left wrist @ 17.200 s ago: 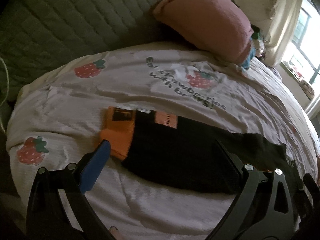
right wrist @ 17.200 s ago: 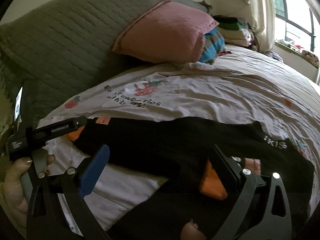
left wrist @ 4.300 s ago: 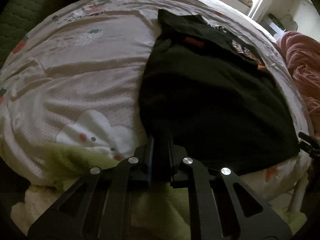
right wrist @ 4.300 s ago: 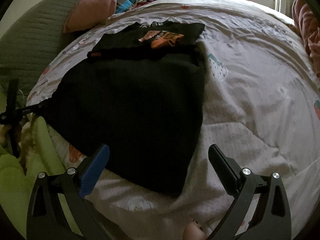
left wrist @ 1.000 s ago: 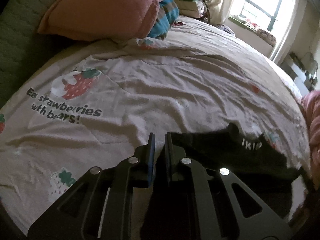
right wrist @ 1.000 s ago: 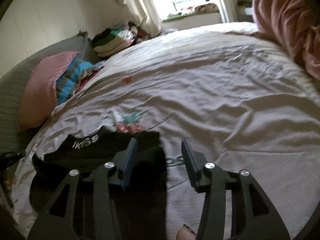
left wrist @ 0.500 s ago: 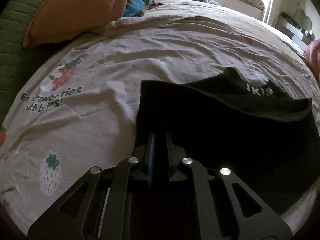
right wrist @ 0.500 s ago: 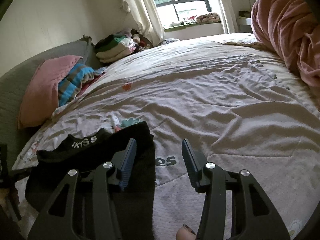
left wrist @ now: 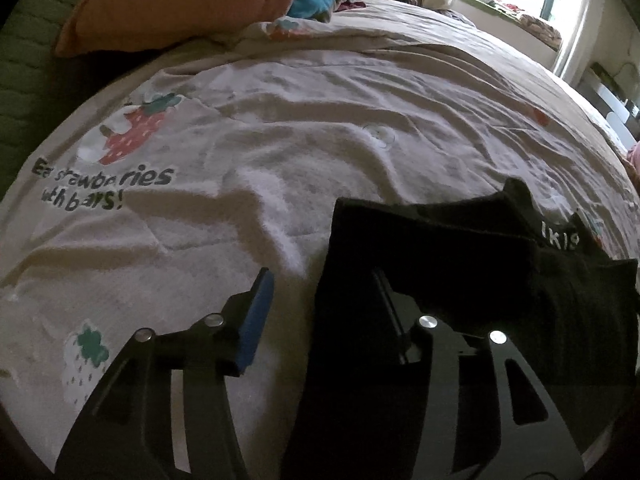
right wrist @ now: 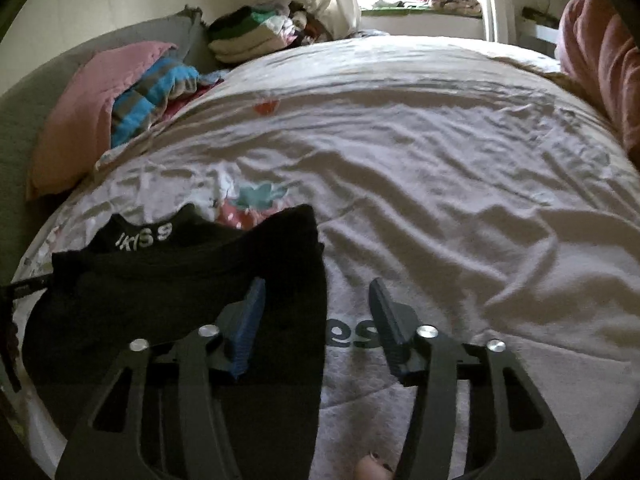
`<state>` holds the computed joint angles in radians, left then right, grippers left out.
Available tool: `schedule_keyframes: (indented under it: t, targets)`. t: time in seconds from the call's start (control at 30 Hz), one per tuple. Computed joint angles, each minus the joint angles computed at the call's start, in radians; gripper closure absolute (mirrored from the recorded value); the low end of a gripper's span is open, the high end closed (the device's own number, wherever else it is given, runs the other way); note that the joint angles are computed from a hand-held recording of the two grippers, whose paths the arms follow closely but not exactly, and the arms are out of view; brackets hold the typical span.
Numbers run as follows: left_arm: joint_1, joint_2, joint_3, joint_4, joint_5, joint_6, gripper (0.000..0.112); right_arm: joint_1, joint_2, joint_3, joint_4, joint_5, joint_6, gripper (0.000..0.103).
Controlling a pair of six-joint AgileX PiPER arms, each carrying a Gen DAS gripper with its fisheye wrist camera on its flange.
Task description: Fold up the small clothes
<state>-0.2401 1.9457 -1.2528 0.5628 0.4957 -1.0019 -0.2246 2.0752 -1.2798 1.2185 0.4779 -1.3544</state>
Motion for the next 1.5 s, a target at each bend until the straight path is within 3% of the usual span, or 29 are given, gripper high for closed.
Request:
schedule_keyframes:
  t: [0.13,0.23,0.37,0.53,0.6,0.77,0.97,1.2,1.5]
  targets:
    - [0.027,0.028,-0.031,-0.089,-0.035,0.082,0.072,-0.003,-0.012,0.019,0.061,0.022,-0.093,0.096]
    - [0.026,0.034,-0.032,-0.117,-0.064,0.112,0.097,0.005,-0.031,0.044,0.113,0.001,-0.158,0.097]
    - [-0.032,0.043,-0.057,0.048,0.004,0.015,0.108,-0.012,-0.051,0.063,0.165,0.024,-0.207,0.097]
    - [-0.039,-0.044,-0.003,0.174,-0.021,-0.114,0.109,-0.059,-0.093,0.095,0.26,0.101,-0.266,0.097]
    - [-0.027,-0.072,-0.008,0.145,-0.023,-0.092,0.109,-0.075,-0.107,0.107,0.31,0.131,-0.292,0.097]
    - [-0.039,-0.035,-0.09,0.171,0.044,-0.093,0.109,-0.058,-0.12,0.135,0.435,0.074,-0.367,0.097]
    - [-0.04,0.076,-0.171,0.122,0.113,-0.059,0.109,-0.006,-0.085,0.099,0.325,-0.047,-0.266,0.097]
    - [-0.037,0.086,-0.108,0.168,0.053,-0.143,0.109,0.016,-0.035,0.06,0.161,-0.097,-0.089,0.096]
    - [-0.076,0.052,-0.038,0.235,0.072,-0.209,0.104,-0.003,-0.025,0.054,0.063,-0.108,0.045,0.072]
